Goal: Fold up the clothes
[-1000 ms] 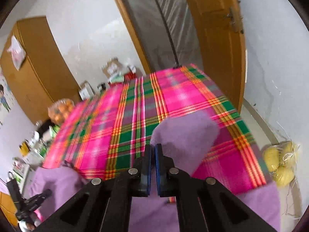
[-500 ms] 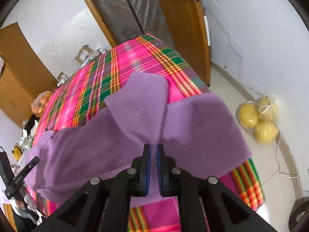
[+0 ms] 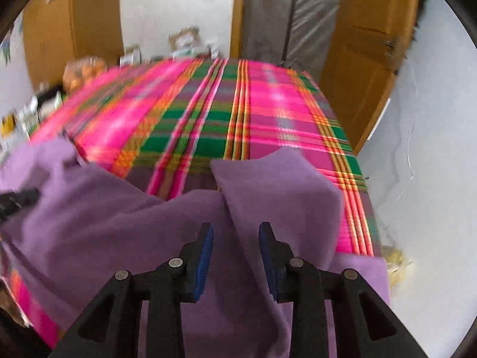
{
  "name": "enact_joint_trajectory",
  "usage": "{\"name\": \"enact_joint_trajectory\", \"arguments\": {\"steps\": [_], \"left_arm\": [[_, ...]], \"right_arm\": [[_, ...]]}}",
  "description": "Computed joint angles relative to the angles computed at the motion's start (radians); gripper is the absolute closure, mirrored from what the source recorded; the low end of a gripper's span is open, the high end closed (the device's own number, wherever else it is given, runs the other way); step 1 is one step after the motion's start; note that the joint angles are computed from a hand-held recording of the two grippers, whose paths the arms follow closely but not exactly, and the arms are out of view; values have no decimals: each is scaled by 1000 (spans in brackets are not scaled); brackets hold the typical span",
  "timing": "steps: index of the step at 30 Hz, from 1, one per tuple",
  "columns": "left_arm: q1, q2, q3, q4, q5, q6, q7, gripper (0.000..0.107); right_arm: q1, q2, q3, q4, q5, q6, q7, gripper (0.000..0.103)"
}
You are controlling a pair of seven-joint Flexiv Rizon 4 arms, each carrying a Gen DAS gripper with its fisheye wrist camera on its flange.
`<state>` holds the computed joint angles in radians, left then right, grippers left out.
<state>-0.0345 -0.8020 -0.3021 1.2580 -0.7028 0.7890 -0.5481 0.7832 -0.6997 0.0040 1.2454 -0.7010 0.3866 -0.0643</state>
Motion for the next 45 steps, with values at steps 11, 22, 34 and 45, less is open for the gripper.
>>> {"name": "enact_joint_trajectory", "arguments": {"steps": [11,22,34,45], "left_arm": [[8,-11,-7,-11,-21,-30,-3,96],[-1,4,-1,-1,-11,-27,2,96],[-1,105,-37,117,-87,-118,190,77],[-50,203,-5,235,-100,-190,378,70]], "right_arm": [[-11,167,-20,289,-142,159,385,98],[-50,376,88,606,-334,112,1013,98],[-172,437,137,801,-637,312,1521,72],[-234,448,152,830,-743,338,1594,72]]}}
